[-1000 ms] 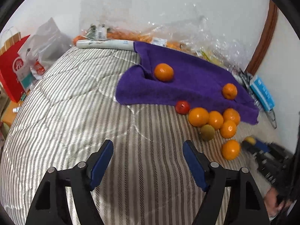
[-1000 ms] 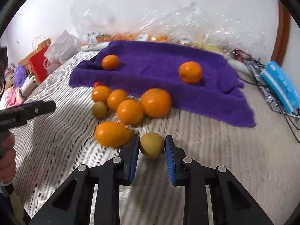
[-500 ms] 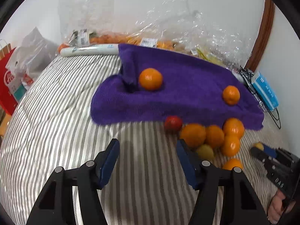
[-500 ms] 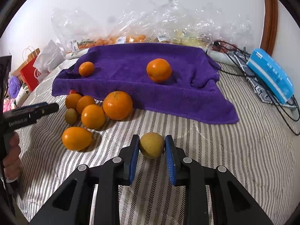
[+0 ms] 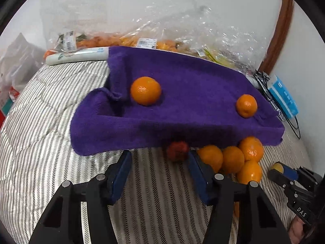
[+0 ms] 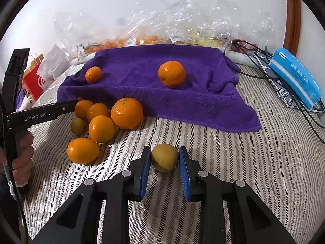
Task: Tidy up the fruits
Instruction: 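Grasp the red tomato with the left tool while the right tool holds the yellow fruit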
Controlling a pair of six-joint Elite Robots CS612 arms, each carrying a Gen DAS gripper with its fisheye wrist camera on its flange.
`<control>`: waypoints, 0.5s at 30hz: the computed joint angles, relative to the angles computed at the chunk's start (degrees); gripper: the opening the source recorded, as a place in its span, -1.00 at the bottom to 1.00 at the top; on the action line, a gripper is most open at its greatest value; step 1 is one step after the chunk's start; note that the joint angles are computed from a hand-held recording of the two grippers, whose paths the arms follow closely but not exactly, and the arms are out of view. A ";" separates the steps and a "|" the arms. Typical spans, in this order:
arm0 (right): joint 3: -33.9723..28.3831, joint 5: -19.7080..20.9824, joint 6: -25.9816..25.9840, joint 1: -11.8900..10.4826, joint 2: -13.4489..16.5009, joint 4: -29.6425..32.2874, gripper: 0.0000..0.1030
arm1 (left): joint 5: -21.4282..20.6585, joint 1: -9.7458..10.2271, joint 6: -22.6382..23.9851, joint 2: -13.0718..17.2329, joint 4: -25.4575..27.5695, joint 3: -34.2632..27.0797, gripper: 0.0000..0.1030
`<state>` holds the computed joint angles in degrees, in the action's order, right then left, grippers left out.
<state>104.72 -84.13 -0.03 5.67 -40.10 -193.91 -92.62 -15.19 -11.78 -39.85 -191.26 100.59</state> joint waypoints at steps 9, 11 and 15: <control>0.00 0.28 0.00 -0.05 -0.04 0.23 -0.47 | 2.36 -1.16 -0.11 0.36 0.92 -1.09 -0.16; 0.02 0.64 0.20 -0.16 -0.04 0.25 -0.47 | 3.43 -1.67 0.55 0.30 1.26 -1.10 -0.30; -0.06 0.32 0.13 -0.05 -0.05 0.35 -0.47 | 4.73 -2.13 1.54 0.21 1.98 -1.22 -0.39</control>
